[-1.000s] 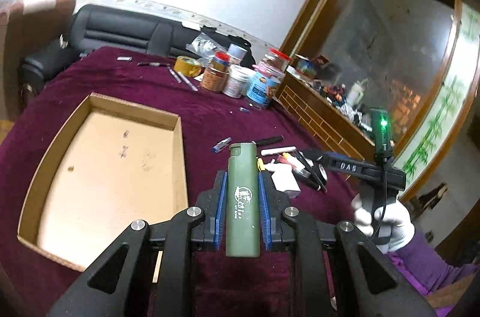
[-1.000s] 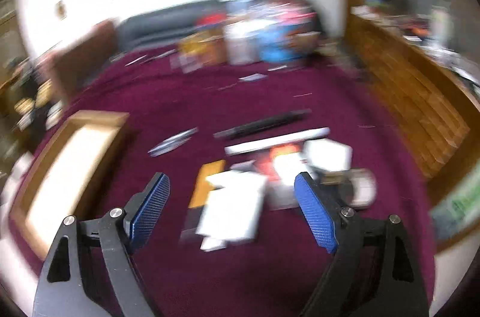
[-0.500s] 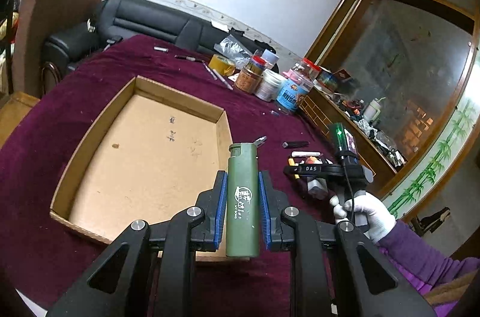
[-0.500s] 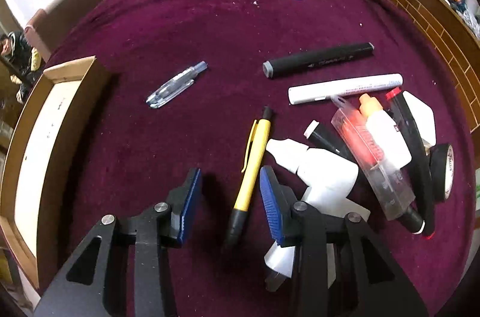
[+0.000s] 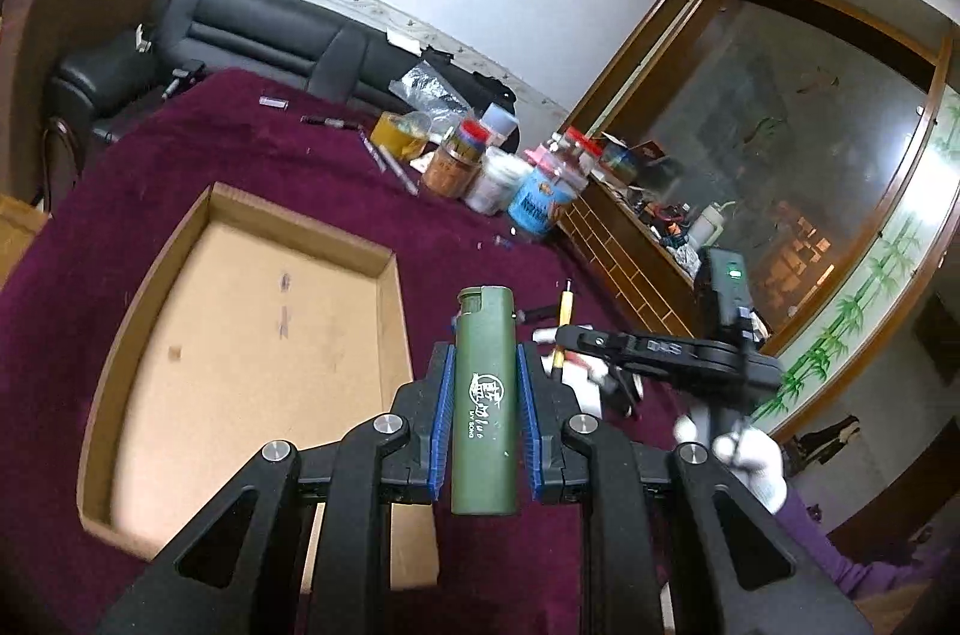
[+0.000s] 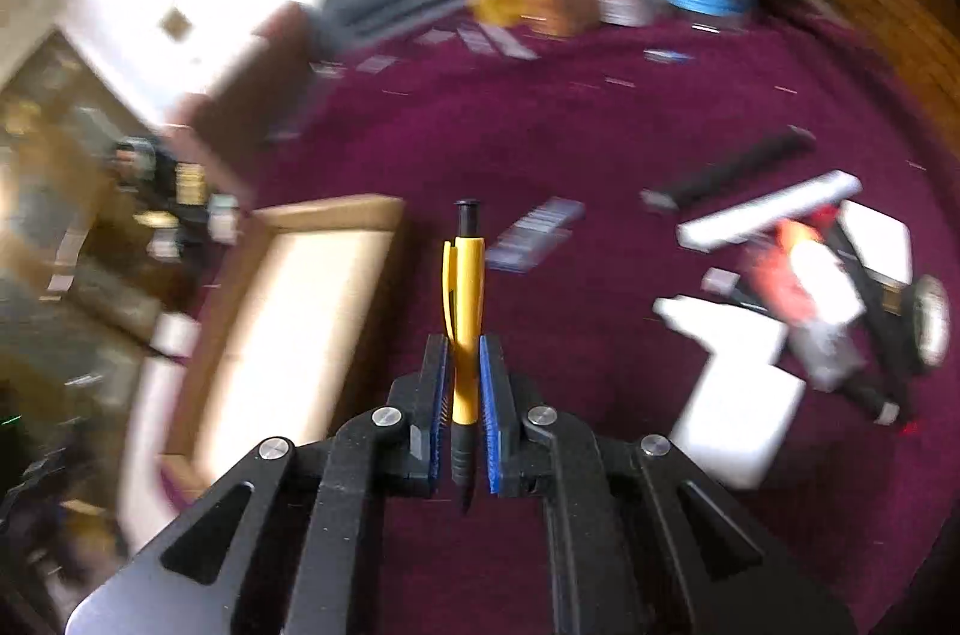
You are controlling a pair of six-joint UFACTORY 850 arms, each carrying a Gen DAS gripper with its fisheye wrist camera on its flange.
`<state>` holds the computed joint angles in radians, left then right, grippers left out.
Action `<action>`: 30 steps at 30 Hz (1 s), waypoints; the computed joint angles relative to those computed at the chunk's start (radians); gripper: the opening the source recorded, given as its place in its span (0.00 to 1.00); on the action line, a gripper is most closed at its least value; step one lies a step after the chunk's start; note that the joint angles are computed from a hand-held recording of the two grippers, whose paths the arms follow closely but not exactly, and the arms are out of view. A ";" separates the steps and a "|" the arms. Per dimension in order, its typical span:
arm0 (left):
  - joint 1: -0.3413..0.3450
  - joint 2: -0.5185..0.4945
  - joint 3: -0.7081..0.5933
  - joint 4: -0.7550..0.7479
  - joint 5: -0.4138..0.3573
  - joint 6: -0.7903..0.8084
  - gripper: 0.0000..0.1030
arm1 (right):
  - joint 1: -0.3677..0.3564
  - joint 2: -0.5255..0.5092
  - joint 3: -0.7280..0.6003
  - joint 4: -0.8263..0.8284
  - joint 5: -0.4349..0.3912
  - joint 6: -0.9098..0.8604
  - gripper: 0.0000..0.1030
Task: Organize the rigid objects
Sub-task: 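Grasp the yellow pencil with the right tool while the left tool holds the lighter, then lower lighter and pencil into the cardboard box and open both tools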
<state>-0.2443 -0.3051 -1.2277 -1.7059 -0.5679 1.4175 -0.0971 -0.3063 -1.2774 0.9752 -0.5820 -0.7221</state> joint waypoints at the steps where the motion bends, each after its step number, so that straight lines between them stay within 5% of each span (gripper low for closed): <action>1: 0.000 -0.019 -0.039 0.041 0.003 -0.043 0.16 | 0.005 0.002 -0.013 0.038 -0.040 -0.031 0.08; 5: -0.008 -0.133 -0.202 0.215 0.054 -0.231 0.16 | 0.054 -0.092 -0.142 0.077 -0.172 -0.030 0.08; 9: 0.002 -0.296 -0.367 0.395 0.011 -0.489 0.16 | 0.115 -0.236 -0.295 -0.037 -0.227 0.132 0.08; 16: -0.004 -0.510 -0.575 0.571 0.013 -0.739 0.16 | 0.175 -0.397 -0.474 -0.308 -0.192 0.412 0.08; 21: -0.011 -0.563 -0.630 0.611 0.037 -0.788 0.15 | 0.185 -0.433 -0.536 -0.453 -0.161 0.540 0.08; 26: -0.003 -0.568 -0.623 0.611 0.041 -0.831 0.41 | 0.197 -0.407 -0.510 -0.500 -0.121 0.543 0.08; 30: 0.005 -0.531 -0.560 0.549 0.075 -0.794 0.43 | 0.189 -0.366 -0.452 -0.455 -0.066 0.485 0.09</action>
